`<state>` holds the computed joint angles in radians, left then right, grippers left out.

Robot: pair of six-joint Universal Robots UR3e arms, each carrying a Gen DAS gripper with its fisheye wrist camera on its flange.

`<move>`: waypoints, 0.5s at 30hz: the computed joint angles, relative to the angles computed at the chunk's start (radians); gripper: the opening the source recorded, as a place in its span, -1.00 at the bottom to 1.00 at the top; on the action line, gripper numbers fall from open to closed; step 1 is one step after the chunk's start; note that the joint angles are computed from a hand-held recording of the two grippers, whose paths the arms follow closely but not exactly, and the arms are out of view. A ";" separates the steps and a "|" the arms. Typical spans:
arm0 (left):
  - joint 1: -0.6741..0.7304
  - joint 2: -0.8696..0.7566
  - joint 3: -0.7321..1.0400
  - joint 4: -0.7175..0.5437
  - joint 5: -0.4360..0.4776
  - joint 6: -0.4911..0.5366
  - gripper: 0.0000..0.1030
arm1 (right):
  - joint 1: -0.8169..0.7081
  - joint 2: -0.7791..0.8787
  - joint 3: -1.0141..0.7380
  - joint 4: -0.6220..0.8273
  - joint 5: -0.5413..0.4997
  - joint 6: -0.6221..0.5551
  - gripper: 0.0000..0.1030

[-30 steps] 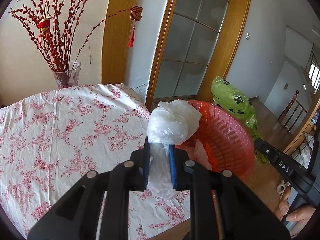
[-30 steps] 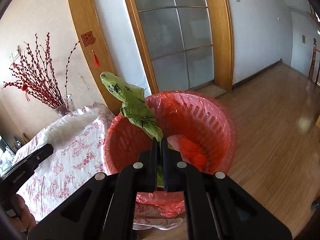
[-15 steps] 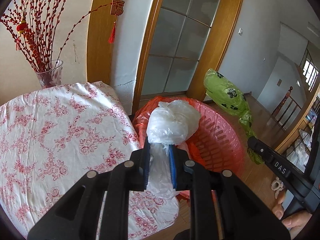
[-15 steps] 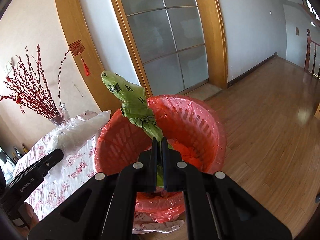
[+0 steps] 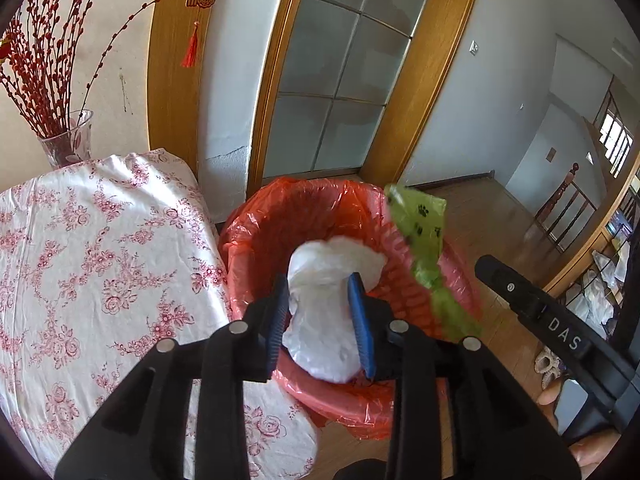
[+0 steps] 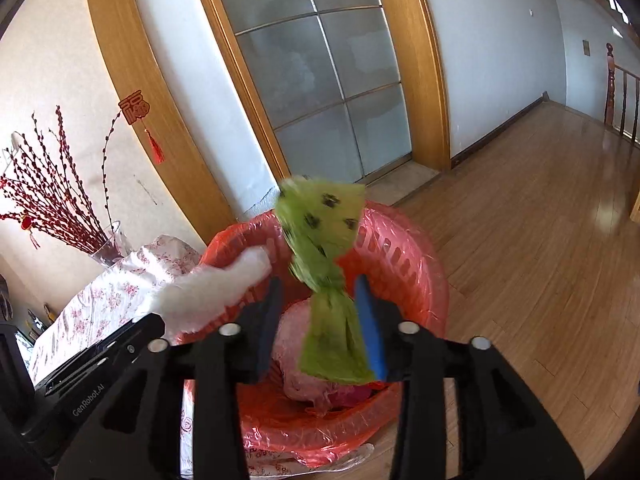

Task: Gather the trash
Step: 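Open both tools to drop the green and white bags in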

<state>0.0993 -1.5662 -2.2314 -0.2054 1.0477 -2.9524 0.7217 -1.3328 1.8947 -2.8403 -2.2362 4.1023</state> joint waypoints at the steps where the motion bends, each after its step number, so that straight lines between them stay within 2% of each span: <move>1: 0.002 -0.004 -0.003 0.002 0.000 0.004 -0.30 | -0.001 -0.004 0.009 -0.001 0.003 0.003 -0.05; 4: 0.032 0.014 -0.036 0.011 -0.008 0.020 -0.16 | 0.002 -0.021 0.040 -0.005 0.008 0.024 -0.02; 7: 0.096 0.069 -0.091 0.008 -0.033 0.047 -0.01 | 0.025 -0.036 0.060 0.014 -0.021 0.059 0.16; 12: 0.255 0.243 -0.209 -0.036 -0.097 0.127 0.39 | 0.114 -0.026 0.013 0.107 -0.133 0.111 0.66; 15: 0.396 0.420 -0.278 -0.156 -0.160 0.195 0.67 | 0.175 0.003 -0.047 0.182 -0.217 0.134 0.86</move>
<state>0.4949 -1.1459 -2.5096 -0.3617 0.8877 -2.7573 0.8972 -1.3298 1.8474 -2.6587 -2.4529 4.2365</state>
